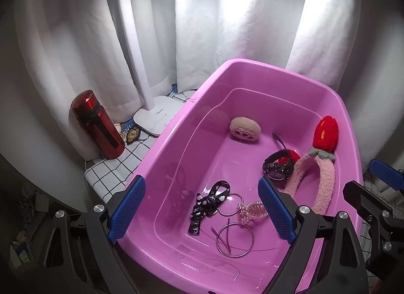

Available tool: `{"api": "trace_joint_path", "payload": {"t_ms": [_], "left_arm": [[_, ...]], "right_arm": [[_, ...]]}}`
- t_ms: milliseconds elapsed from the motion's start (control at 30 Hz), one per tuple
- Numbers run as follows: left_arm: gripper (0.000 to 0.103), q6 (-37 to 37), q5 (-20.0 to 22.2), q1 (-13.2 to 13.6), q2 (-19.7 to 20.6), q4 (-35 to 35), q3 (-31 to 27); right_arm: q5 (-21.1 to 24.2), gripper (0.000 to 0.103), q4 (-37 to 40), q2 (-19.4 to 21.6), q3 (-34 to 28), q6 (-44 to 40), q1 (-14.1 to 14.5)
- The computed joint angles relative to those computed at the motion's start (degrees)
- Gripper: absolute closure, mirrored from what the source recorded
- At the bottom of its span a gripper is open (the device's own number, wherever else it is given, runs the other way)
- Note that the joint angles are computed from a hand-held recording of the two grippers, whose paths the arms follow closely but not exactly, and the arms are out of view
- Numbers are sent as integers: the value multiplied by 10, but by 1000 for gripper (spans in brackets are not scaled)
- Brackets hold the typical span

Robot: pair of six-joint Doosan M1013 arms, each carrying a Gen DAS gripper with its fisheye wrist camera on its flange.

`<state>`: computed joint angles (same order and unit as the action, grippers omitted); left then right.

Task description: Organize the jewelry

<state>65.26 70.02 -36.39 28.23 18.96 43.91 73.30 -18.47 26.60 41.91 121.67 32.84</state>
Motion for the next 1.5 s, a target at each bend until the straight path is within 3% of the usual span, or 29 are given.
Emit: {"api": "trace_joint_path", "payload": {"t_ms": [1000,1200,1500], "left_arm": [[14,-4,5,-1,1,-8,0],[14,-6,-10,-2,-4,-3,8],[14,-4,4,0,0,-4,-1]], "right_arm": [[-1,36,2,-1,2,-2,-1],[-1,36,-1,-1,1,2,0],[-3,36,1,-1,2,1,0]]}}
